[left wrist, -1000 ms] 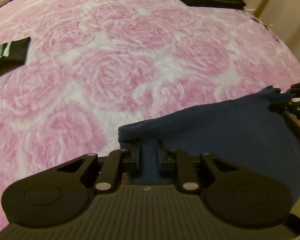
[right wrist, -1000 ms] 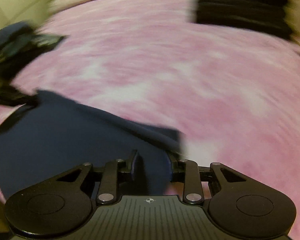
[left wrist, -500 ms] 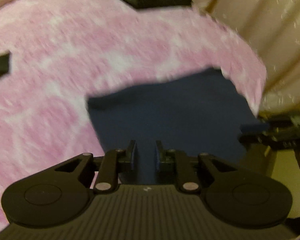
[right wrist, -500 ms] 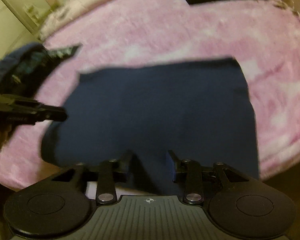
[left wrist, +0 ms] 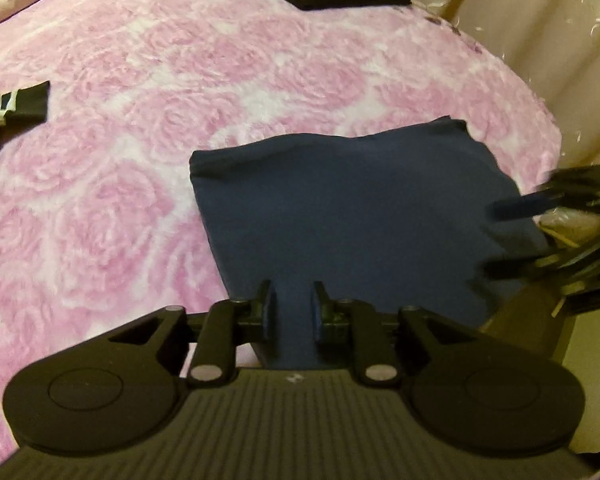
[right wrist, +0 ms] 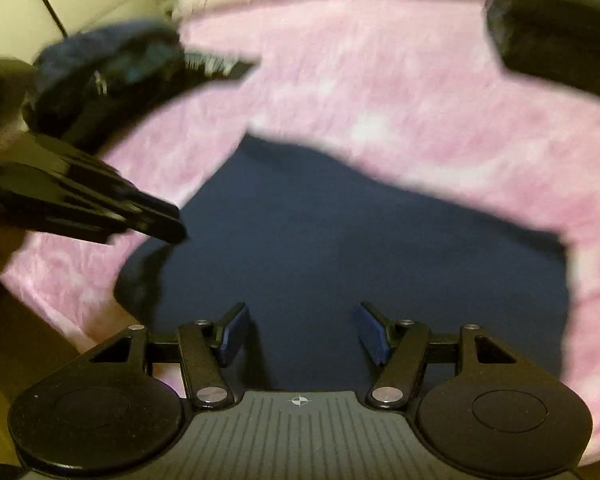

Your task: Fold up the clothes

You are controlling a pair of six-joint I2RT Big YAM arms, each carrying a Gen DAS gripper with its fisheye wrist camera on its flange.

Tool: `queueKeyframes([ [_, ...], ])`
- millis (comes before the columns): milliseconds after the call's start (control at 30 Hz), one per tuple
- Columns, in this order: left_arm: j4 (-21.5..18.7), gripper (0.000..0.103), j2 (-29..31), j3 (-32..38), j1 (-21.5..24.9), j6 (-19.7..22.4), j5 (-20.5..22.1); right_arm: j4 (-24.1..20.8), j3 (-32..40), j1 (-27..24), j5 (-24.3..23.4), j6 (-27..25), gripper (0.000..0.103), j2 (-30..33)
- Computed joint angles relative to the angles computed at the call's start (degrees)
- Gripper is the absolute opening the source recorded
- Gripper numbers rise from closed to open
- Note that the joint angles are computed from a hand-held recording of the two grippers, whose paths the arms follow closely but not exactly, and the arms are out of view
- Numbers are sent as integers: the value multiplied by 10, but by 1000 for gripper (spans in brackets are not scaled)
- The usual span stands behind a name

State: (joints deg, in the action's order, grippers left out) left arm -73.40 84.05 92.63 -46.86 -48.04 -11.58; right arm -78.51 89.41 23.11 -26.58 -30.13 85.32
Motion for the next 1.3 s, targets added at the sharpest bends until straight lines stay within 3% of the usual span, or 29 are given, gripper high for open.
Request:
queueKeyframes([
  [67,0,16,-6,-11,-7,-12,12,6,10,3,-1,1,63,18],
  [200,5,16,-19,-34,-20,-43,-1,-33,77,1,15,3,63,54],
  [300,-14,17,-26,-25,-32,-83,-31,-48,123,4,10,-6,63,66],
  [433,-40,21,-30,-1,-71,-136,-82,-94,197,30,-29,-67,62,103],
  [500,-37,22,-26,3,-90,-147,-92,-129,233,60,-42,-100,42,132],
  [533,-32,22,-25,2,-98,-154,-92,-133,241,75,-40,-105,41,143],
  [667,-1,21,-23,-35,-110,-209,-89,-111,247,129,-20,-118,41,174],
  [767,16,21,-24,-55,-115,-245,-99,-33,216,149,50,-133,42,177],
  [800,21,22,-27,-61,-117,-254,-104,-23,214,149,57,-132,50,181],
  [1000,57,23,-47,-97,-123,-283,-127,-22,231,135,47,-93,51,204],
  [1133,70,23,-56,-109,-123,-274,-128,-48,258,137,47,-98,51,217],
  [1300,67,23,-63,-106,-123,-266,-119,-37,247,123,36,-56,51,182],
])
